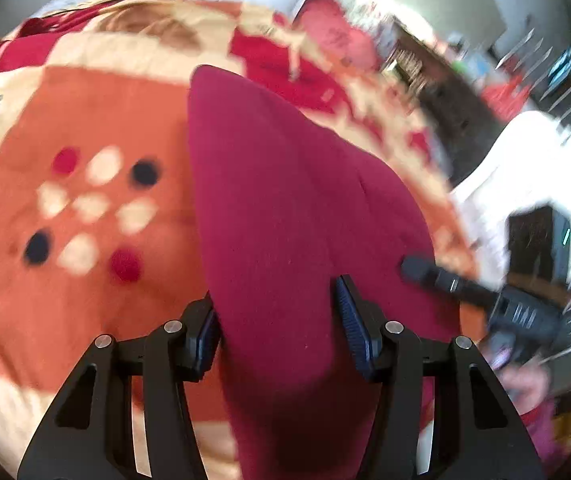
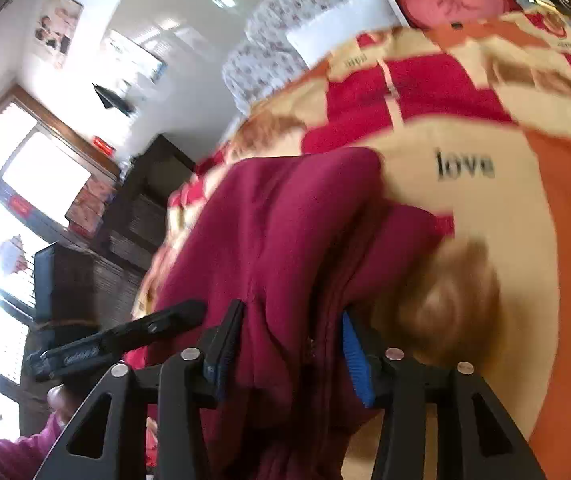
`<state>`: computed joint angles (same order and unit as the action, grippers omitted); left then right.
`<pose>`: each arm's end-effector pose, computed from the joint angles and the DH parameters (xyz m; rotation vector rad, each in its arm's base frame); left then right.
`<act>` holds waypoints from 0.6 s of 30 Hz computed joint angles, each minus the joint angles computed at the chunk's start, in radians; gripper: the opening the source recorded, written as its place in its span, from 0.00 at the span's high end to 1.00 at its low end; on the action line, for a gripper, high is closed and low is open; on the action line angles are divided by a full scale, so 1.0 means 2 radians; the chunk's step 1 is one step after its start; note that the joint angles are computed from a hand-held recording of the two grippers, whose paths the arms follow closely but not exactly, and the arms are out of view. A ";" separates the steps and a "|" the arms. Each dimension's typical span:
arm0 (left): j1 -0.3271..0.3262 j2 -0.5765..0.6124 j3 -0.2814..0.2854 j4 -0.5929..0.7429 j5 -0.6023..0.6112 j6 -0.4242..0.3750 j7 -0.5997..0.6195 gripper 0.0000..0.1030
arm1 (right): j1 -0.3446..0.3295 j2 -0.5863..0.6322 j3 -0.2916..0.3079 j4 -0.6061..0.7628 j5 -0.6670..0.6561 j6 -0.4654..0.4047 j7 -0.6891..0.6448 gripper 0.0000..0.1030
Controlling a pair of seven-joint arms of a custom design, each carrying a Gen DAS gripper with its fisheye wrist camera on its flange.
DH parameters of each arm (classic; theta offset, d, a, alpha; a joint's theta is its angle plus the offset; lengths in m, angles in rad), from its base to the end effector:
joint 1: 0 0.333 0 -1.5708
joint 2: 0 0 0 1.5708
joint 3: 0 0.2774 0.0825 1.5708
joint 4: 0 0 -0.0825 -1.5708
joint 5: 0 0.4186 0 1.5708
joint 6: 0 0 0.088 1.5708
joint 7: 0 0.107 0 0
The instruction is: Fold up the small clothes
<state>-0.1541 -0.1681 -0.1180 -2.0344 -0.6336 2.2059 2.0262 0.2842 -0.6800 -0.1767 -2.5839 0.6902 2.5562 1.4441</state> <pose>0.5528 -0.1777 0.5109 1.5594 -2.4398 0.9458 0.4467 0.0376 0.5015 -1.4070 1.7715 0.0625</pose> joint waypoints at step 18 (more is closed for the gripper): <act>-0.019 -0.068 -0.011 -0.096 0.125 0.139 -0.079 0.48 | -0.004 -0.032 0.076 -0.020 -0.145 0.002 0.036 0.54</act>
